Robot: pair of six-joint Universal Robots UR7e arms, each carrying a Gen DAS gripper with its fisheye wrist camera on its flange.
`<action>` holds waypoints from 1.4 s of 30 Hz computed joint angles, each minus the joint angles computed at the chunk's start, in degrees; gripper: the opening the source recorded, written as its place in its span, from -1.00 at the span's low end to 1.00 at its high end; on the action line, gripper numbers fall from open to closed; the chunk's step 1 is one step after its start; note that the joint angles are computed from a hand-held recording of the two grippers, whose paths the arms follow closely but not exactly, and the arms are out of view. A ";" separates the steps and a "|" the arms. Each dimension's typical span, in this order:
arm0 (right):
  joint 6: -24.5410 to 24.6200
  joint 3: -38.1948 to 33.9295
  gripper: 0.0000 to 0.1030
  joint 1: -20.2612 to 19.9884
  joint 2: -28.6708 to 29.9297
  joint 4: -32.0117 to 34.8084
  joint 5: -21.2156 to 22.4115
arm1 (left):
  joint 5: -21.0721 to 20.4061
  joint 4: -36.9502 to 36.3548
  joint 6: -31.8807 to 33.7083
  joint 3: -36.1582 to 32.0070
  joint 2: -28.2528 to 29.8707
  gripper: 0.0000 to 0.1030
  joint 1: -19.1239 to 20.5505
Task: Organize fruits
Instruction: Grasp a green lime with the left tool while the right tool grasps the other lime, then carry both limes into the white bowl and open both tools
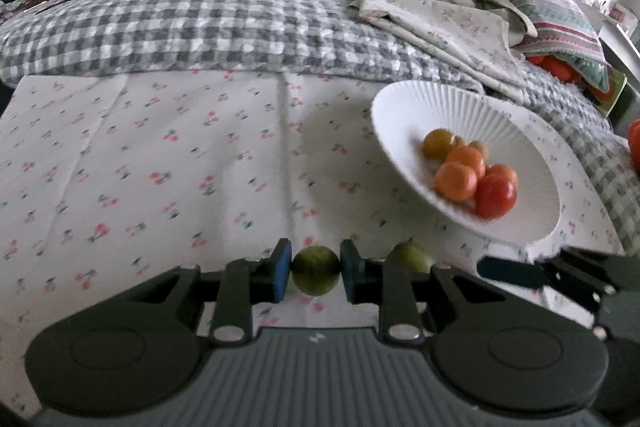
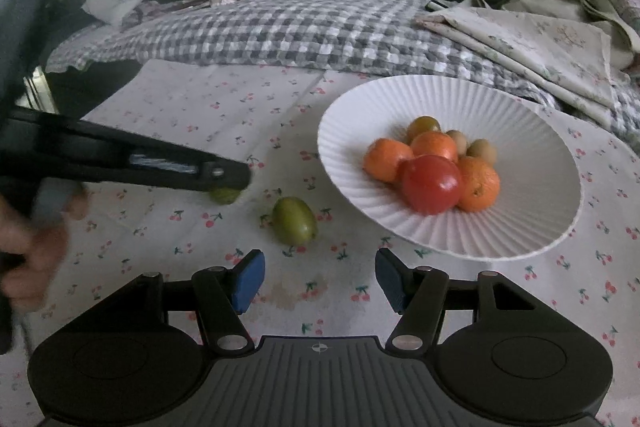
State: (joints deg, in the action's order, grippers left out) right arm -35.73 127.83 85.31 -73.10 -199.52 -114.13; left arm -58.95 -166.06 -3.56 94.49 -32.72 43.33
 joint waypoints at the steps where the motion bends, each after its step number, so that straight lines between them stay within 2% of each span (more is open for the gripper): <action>1: -0.37 -0.14 0.19 -0.23 0.48 -0.34 0.42 | 0.54 0.17 0.04 0.44 -0.34 -0.53 0.03; 4: -1.58 -0.37 0.18 -0.43 1.99 -1.65 1.50 | 1.41 0.18 0.52 1.31 -1.09 -0.53 0.53; 12: -2.79 -1.83 0.16 -0.29 6.82 -7.64 1.96 | -0.28 -0.38 0.85 1.99 -2.10 -0.52 1.54; 14: -2.62 -2.17 -0.05 -0.19 7.59 -8.44 2.33 | -0.37 -0.33 0.83 1.86 -2.10 -0.52 1.65; 16: -3.18 -2.67 -0.45 0.38 8.56 -9.55 1.45 | -0.56 -0.29 0.67 1.84 -2.19 -0.52 1.79; 21: -1.67 -3.14 -0.46 1.23 8.08 -8.02 0.20 | -0.20 -0.35 0.10 1.77 -2.27 -0.52 1.72; 30: 1.53 -2.52 -0.46 2.50 4.64 -5.34 2.56 | 1.89 -0.99 1.29 1.73 -2.26 -0.52 0.49; 42: 4.16 -1.92 -0.46 3.16 0.42 -5.30 3.66 | 3.36 -2.50 2.46 0.43 -1.05 -0.52 -2.26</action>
